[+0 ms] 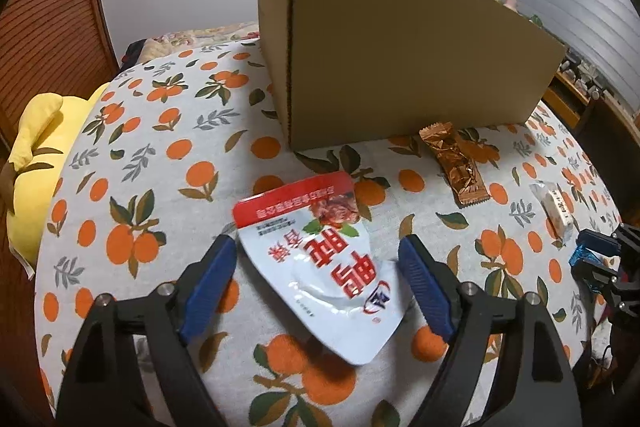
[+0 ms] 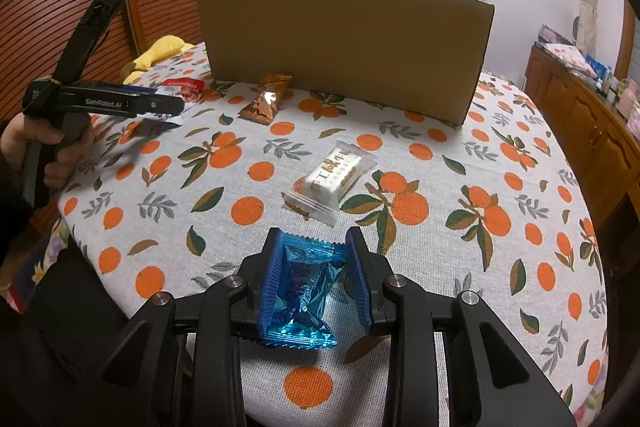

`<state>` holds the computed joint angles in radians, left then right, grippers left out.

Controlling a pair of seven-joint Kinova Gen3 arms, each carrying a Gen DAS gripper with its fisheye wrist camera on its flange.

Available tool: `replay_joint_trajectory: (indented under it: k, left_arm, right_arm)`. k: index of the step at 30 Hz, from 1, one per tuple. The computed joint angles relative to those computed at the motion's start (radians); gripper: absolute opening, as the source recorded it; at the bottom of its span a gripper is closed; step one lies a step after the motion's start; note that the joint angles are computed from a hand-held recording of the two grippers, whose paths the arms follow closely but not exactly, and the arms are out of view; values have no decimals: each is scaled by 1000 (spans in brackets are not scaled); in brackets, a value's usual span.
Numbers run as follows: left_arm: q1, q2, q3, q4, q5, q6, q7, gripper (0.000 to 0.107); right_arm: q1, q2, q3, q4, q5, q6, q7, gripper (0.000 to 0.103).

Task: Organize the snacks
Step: 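Grasp the white duck-neck packet with the left gripper while the right grasps the blue candy, then lift the duck-neck packet with the left gripper while the right lifts the blue candy toward the box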

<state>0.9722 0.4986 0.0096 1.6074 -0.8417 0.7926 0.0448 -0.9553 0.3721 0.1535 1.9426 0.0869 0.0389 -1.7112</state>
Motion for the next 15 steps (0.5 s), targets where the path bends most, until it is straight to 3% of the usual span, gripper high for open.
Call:
replay_joint_trajectory:
  k: [3,12,15]
  left_arm:
    - [4,31,16,-52,13,57,-72,75]
    - [50,26,1,-47,-31,21,-51,18]
    - [56,33,-2,-58,-33,37,-51,12]
  right_arm:
    - [-8,0,7,2,-1,-2,0,31]
    - [-54,2,56,4,-7,-7,-2,31]
    - [-75,4,81,1,-6,-4,-5,30]
